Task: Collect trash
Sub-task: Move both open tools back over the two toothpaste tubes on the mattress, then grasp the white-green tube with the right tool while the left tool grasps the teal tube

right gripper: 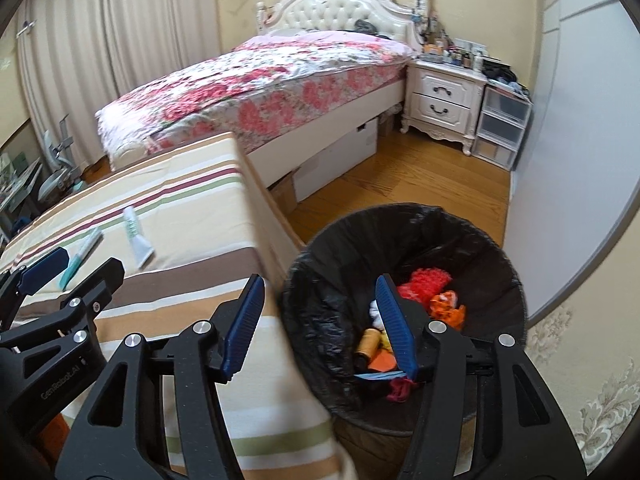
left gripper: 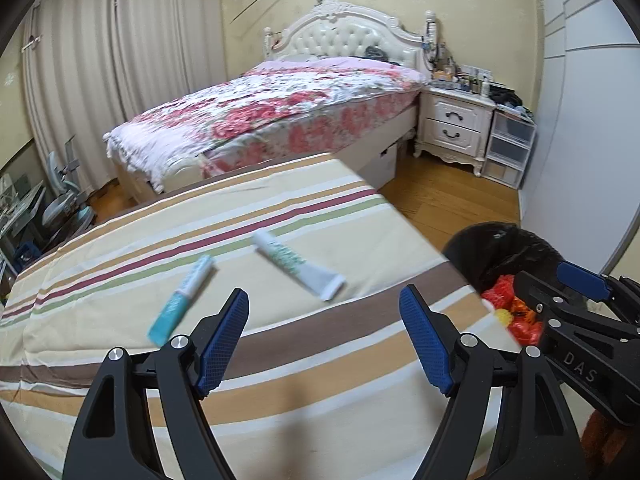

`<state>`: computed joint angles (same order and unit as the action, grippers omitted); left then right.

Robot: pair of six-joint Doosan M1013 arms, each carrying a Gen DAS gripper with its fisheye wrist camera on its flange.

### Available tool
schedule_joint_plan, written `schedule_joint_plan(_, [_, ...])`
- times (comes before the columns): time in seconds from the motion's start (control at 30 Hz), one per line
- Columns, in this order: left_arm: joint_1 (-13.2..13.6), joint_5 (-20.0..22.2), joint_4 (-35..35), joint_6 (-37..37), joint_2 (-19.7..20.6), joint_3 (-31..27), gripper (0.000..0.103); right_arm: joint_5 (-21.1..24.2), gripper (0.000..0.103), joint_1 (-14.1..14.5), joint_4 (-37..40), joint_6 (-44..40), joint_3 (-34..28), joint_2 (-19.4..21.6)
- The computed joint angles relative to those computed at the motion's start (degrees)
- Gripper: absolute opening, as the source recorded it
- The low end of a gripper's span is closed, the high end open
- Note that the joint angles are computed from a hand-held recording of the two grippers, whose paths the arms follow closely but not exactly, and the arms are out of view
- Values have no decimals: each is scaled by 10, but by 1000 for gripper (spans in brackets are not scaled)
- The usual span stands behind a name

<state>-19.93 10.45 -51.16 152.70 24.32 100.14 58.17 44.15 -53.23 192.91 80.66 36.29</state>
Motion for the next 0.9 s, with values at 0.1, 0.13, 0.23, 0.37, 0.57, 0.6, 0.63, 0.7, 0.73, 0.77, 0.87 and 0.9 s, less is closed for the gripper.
schedule_joint_plan(0.1, [15, -4, 50, -57, 5, -5, 75, -10, 57, 0, 9, -36, -25, 13])
schedule_joint_plan(0.13, [19, -5, 68, -78, 7, -6, 75, -13, 57, 0, 12, -46, -31, 16])
schedule_joint_plan(0.23, [31, -7, 157, -177, 14, -15, 75, -24, 56, -1, 23, -84, -55, 29])
schedule_joint_plan(0.37, [43, 5, 304, -336, 28, -35, 75, -35, 57, -3, 42, -133, -90, 49])
schedule_joint_plan(0.57, [52, 45, 407, -432, 54, -74, 75, -51, 56, -10, 81, -190, -132, 74])
schedule_joint_plan(0.6, [54, 59, 396, -422, 58, -82, 75, -52, 57, -11, 87, -198, -140, 78])
schedule_joint_plan(0.63, [56, 75, 380, -407, 62, -90, 75, -54, 57, -12, 90, -203, -145, 82])
schedule_joint_plan(0.7, [60, 99, 358, -384, 69, -102, 69, -56, 57, -14, 95, -217, -157, 88])
schedule_joint_plan(0.73, [60, 107, 352, -376, 72, -107, 65, -53, 57, -15, 100, -226, -164, 93])
schedule_joint_plan(0.77, [62, 115, 344, -367, 75, -112, 60, -51, 57, -16, 105, -238, -173, 98])
schedule_joint_plan(0.87, [64, 117, 311, -328, 77, -115, 52, -42, 57, -20, 121, -268, -197, 113])
schedule_joint_plan(0.9, [64, 116, 306, -320, 78, -115, 49, -38, 57, -22, 129, -281, -207, 119])
